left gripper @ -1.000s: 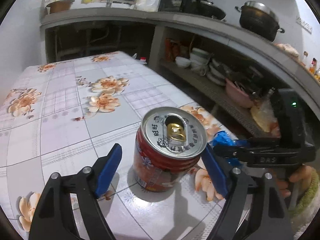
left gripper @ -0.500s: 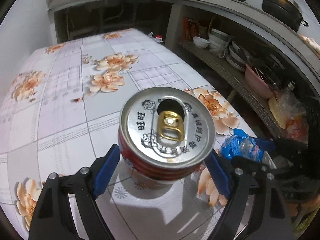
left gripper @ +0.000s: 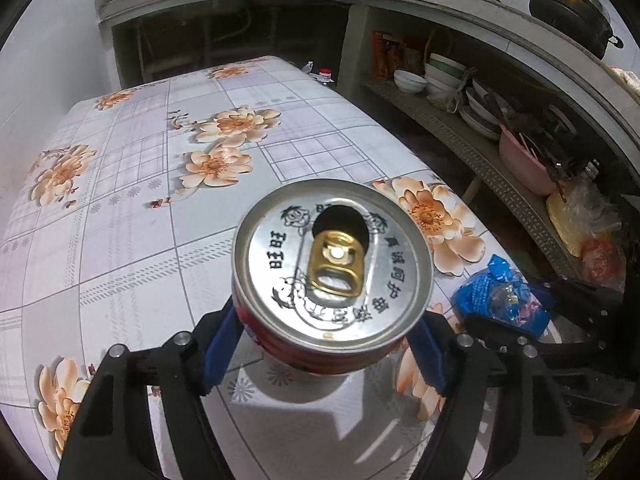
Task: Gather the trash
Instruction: 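Grasp the blue wrapper with the right tool while the left tool holds the can, then carry the can and wrapper over the wastebasket and open both tools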
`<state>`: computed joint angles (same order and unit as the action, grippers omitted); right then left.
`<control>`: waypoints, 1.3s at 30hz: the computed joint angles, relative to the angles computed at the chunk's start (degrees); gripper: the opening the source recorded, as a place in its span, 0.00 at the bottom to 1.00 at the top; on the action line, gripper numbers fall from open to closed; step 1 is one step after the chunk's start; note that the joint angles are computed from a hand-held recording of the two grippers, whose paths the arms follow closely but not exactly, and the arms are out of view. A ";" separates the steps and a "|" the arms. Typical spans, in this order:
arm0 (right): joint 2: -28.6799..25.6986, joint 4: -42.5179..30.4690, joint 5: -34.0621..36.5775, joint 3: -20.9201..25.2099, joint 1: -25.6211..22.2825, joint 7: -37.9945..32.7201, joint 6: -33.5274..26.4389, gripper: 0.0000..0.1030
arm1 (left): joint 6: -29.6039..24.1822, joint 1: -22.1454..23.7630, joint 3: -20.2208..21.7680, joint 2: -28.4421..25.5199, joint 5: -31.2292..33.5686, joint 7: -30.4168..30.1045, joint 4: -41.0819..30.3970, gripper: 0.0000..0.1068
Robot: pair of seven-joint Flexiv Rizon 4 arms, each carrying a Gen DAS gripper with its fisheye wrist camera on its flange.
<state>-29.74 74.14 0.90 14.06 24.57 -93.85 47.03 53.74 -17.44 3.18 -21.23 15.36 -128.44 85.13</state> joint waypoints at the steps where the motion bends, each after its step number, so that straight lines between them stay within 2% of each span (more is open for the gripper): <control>1: 0.01 0.09 -0.32 -0.22 0.18 0.20 0.11 0.44 | -0.23 -0.08 0.04 -0.05 0.09 -0.12 -0.15 0.67; 10: -0.36 -0.61 -0.22 -0.25 0.12 0.91 -0.26 0.31 | -0.37 -0.01 0.03 -0.53 0.44 0.29 -0.75 0.62; 21: -0.63 -1.54 2.16 0.38 -0.49 3.17 -0.77 0.19 | 3.37 -0.93 1.19 -0.36 3.16 -0.95 0.44 0.62; 26: -1.02 -3.68 6.15 1.77 -1.86 2.76 -3.93 0.18 | 4.69 -0.94 1.48 0.27 4.06 -1.42 1.65 0.62; 31: -0.45 -2.49 6.49 1.12 -1.42 3.36 -1.89 0.18 | 5.17 -0.13 0.98 0.94 3.00 -0.32 2.78 0.62; 39: 2.18 -0.72 16.80 3.92 -6.70 2.23 0.61 0.17 | 5.31 -0.49 -0.22 0.67 1.96 0.65 0.83 0.62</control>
